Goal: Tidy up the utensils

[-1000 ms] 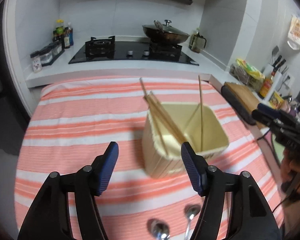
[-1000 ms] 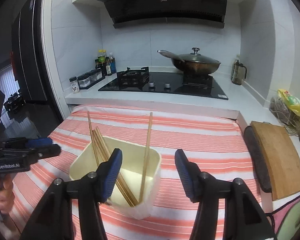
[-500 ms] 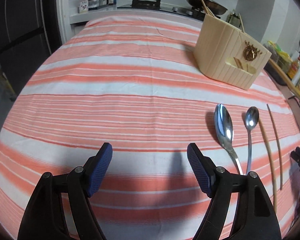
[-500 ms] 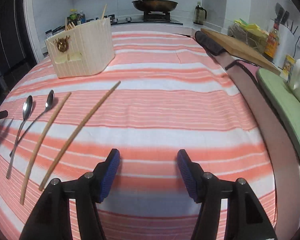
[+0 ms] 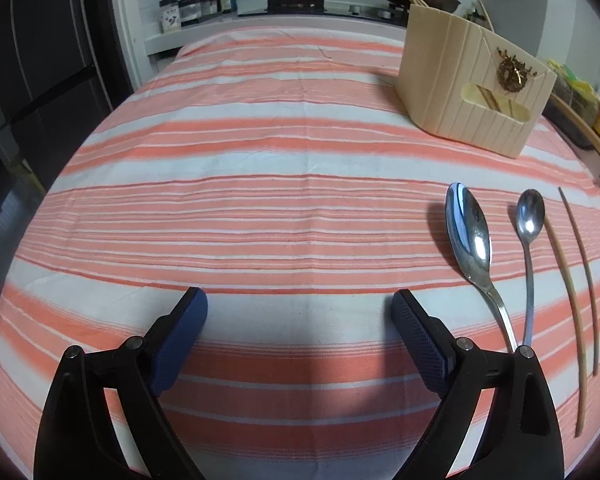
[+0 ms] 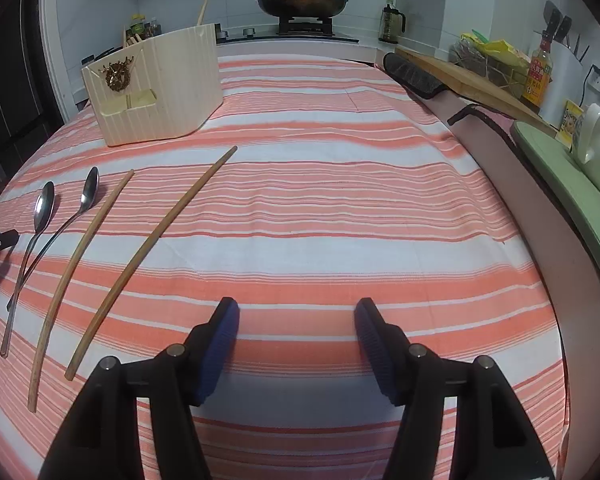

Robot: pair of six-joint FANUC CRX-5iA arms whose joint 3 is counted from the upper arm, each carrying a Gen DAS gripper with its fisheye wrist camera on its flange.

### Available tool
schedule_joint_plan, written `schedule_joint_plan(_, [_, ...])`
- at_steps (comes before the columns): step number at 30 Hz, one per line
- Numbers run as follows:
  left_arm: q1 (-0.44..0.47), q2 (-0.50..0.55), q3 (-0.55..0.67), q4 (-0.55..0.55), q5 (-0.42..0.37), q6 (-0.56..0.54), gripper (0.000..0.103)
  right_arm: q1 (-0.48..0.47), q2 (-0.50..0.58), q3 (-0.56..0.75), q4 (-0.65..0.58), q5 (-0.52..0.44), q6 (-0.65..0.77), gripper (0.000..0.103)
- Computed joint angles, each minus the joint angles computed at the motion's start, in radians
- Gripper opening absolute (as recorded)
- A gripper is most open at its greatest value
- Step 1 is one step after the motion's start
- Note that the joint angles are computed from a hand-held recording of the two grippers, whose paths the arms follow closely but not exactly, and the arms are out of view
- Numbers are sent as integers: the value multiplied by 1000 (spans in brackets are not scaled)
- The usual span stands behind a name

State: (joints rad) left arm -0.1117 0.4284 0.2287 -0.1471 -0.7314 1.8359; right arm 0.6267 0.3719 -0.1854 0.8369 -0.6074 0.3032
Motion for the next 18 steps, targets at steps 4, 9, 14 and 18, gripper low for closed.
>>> schedule_joint_plan(4, [-1, 1, 2, -7, -2, 10, 95, 1, 0, 0, 1, -3, 0, 62])
schedule_joint_plan(9, [-2, 4, 7, -8, -5, 12, 95, 3, 1, 2, 4, -10, 0, 62])
schedule_joint_plan(14, [-1, 4, 6, -8, -5, 11, 96, 3, 1, 1, 6, -11, 1, 62])
schedule_joint_plan(18, [-1, 4, 6, -8, -6, 11, 96, 3, 0, 0, 6, -11, 1, 62])
